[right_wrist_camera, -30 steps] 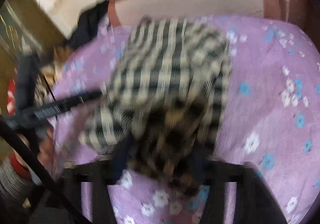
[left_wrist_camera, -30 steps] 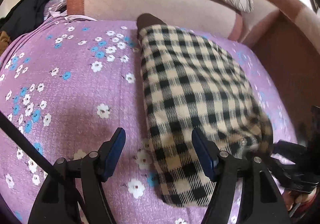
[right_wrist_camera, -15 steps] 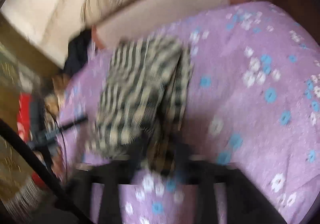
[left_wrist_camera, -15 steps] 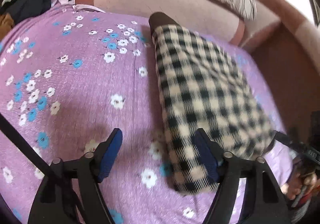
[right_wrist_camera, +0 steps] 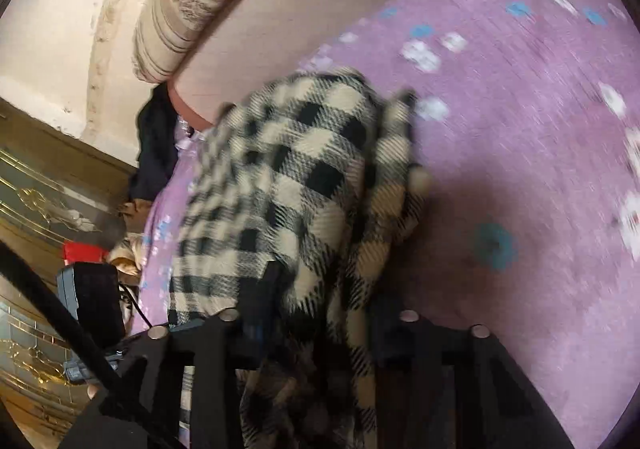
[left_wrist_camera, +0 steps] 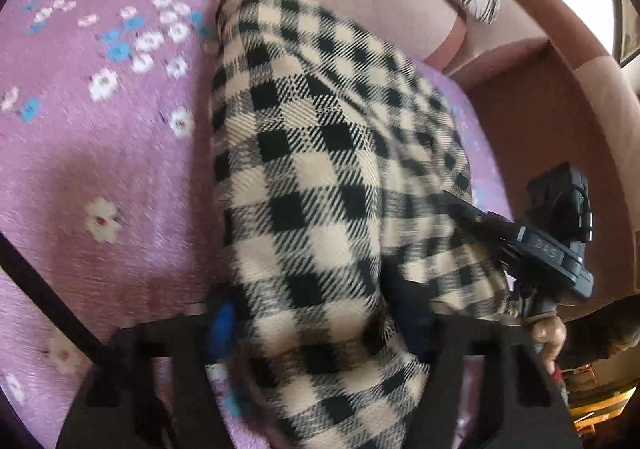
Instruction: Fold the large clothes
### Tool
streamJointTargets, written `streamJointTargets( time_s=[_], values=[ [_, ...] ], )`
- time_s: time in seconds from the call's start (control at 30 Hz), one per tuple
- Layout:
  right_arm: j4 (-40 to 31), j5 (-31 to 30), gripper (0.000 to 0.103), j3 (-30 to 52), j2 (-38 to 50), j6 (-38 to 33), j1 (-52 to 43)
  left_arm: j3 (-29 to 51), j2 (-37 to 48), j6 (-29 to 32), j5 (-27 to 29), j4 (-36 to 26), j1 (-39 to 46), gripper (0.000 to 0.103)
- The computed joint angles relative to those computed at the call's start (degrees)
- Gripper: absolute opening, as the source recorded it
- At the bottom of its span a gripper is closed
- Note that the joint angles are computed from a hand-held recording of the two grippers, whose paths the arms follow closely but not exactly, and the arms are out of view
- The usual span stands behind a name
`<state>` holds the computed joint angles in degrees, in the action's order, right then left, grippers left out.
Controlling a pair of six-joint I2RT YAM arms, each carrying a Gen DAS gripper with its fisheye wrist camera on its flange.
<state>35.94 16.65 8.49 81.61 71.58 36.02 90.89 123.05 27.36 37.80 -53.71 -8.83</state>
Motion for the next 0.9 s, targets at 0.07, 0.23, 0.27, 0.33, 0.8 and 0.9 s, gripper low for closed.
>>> streamJointTargets(
  time_s=[0.07,0.23,0.27,0.33,0.8,0.9],
  values=[
    [-4.23,1.68,0.029,2.46,-3.54,-2.38,0.9,3.73,-0.62,1.6,-0.28,-2.86,0.47,0.042],
    [-10.12,10.67,0.028,7.0,-6.94,-5.64,5.64,9.87,-0.75,1.47,-0.21,-3.74,1.04,0.043],
    [-10.27,10.93,0.029,7.54,-5.14,-5.13,5.4,9.59,-0.68,1.54,-1.57,-2.6,0.54,0.044],
    [-10.72,8.41,0.036,9.1,0.71,-3.72,3.41,7.39,-0.68,1.96,-5.86,0.45,-0.34,0.047],
    [-21.7,17.21,0.029,16.46,-2.56,-1.34,15.96,-16.06,-12.28,4.83,-7.23,12.93,6.58,0.055],
    [-17.16,10.34,0.028,17.7,4.72,0.89,16.84,-18.94,-14.23,6.31,-7.85,13.2,7.69,0.053]
  ],
)
